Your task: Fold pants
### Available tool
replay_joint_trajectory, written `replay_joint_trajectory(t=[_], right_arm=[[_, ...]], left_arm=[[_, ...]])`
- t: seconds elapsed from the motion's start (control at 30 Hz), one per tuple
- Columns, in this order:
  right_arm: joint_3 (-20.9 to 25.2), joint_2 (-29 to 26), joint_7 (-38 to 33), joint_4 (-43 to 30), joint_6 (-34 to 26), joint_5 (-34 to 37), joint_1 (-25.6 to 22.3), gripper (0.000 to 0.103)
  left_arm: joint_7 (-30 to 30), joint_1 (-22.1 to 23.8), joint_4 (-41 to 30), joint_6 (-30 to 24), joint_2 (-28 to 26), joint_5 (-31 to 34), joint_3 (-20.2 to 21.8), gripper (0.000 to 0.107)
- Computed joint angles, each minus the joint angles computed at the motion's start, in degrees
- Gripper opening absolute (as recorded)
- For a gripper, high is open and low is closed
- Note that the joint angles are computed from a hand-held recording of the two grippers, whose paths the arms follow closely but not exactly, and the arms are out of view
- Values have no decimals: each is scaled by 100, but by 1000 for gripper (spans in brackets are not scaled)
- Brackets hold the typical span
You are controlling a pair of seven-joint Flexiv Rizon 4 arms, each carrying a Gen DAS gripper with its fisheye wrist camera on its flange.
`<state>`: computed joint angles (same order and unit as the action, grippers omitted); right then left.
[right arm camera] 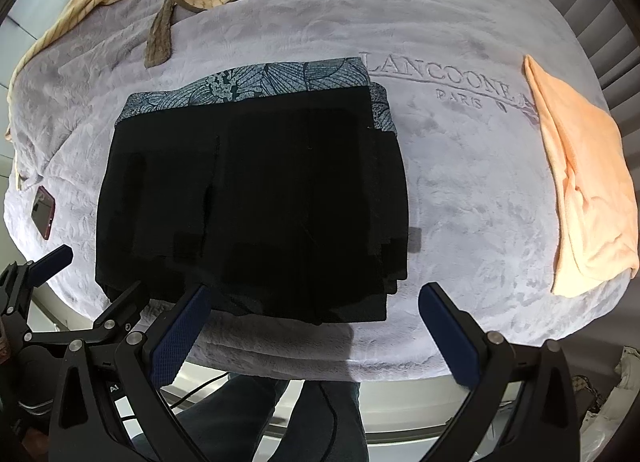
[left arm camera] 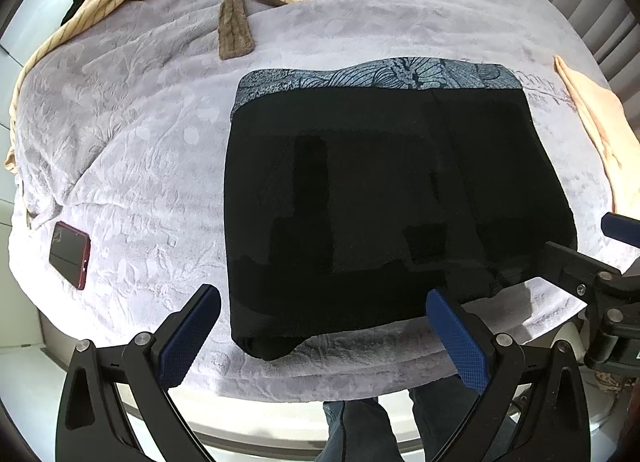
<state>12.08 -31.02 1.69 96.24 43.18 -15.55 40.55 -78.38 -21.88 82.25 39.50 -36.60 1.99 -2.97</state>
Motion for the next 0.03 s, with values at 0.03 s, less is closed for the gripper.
replay_joint_trajectory(t=[0.03], right_arm=[[0,1,-6,1,-5,2,-2,103]], left_arm=[[-21,-16,-19,-4,-9,24,15,103]])
